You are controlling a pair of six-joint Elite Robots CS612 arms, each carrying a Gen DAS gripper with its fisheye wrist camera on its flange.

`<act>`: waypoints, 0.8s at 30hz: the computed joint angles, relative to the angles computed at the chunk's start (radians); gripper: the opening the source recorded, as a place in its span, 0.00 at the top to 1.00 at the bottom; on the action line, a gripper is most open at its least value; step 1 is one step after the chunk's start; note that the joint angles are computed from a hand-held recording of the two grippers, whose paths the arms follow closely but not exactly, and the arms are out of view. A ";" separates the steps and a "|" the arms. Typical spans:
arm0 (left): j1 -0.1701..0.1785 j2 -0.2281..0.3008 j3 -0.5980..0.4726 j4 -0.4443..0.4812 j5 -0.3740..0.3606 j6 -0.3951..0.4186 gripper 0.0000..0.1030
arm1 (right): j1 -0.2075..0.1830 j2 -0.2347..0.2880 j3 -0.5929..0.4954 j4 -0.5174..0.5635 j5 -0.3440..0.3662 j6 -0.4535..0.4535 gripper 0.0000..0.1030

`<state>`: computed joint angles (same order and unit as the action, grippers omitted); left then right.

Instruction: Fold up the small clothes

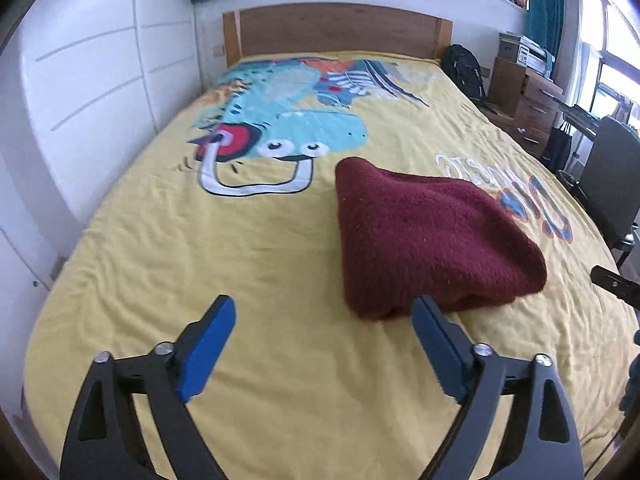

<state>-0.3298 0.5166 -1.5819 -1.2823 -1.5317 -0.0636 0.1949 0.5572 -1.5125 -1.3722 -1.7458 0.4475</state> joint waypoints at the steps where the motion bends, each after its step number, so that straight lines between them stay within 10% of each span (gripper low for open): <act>1: -0.002 0.006 -0.023 0.008 0.009 0.000 0.10 | 0.008 0.005 -0.018 0.011 -0.020 0.000 0.21; 7: -0.010 0.030 -0.123 0.033 0.055 -0.006 0.01 | 0.053 0.030 -0.102 0.044 -0.113 0.016 0.00; 24: -0.019 0.067 -0.319 0.064 0.076 -0.005 0.01 | 0.153 0.046 -0.212 0.019 -0.273 -0.047 0.00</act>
<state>-0.3492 0.5840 -1.9012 -1.2178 -1.4555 -0.0681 0.3481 0.6031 -1.7249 -1.3528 -2.0190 0.4008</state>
